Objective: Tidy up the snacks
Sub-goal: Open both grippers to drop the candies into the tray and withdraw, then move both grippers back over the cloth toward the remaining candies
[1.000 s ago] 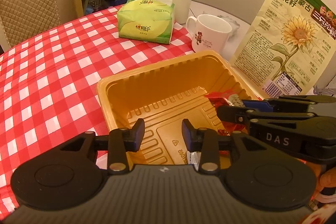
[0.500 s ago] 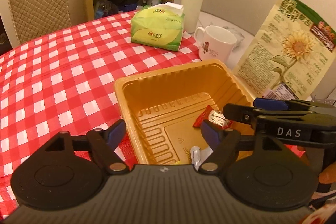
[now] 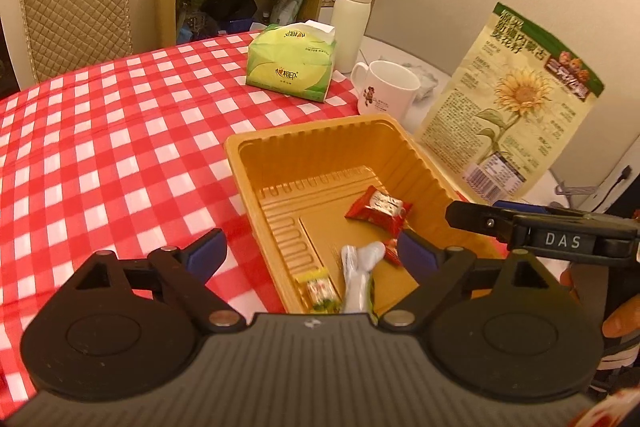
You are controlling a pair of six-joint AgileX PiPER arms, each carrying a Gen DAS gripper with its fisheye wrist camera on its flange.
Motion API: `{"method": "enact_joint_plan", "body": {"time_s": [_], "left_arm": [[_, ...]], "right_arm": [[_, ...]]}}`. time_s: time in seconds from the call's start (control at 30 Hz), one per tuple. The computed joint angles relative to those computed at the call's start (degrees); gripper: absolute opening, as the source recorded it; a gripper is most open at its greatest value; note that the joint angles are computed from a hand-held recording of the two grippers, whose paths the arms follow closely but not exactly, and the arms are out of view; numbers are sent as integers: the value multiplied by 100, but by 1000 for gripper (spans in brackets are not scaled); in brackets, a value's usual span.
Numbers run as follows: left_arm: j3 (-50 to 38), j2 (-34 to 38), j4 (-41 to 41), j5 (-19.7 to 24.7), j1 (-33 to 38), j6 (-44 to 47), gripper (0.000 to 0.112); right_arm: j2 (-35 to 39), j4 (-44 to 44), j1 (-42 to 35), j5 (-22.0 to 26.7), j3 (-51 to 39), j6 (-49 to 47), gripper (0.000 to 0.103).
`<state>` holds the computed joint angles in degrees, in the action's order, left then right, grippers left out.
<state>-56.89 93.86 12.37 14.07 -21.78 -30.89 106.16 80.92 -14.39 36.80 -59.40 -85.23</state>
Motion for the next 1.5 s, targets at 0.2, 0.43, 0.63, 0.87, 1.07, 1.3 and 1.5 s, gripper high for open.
{"method": "enact_joint_plan", "body": {"time_s": [0.2, 0.43, 0.63, 0.87, 1.07, 1.3, 1.5], "left_arm": [[753, -764, -552, -92, 70, 513, 91], [1648, -1750, -1271, 56, 274, 1228, 91], [2460, -2677, -1918, 390, 609, 2081, 91], [3217, -3592, -3253, 1023, 1637, 3874, 91], [3558, -4104, -4065, 1693, 2879, 5402, 91], [3744, -4342, -4814, 2499, 4580, 7192, 91], [3801, -4314, -5174, 3019, 5921, 8395, 91]], "right_arm": [[-559, 133, -136, 61, 683, -183, 88], [-1228, 77, -192, 111, 1523, -286, 88], [-1809, 16, -115, -7, 2262, -404, 88], [-2279, -89, 273, -249, 2933, -257, 89], [-2456, 16, 927, -565, 3330, -297, 89], [-2430, 569, 1947, -1077, 3539, -520, 88], [-2177, 1622, 2738, -1442, 3545, -1394, 88]]}}
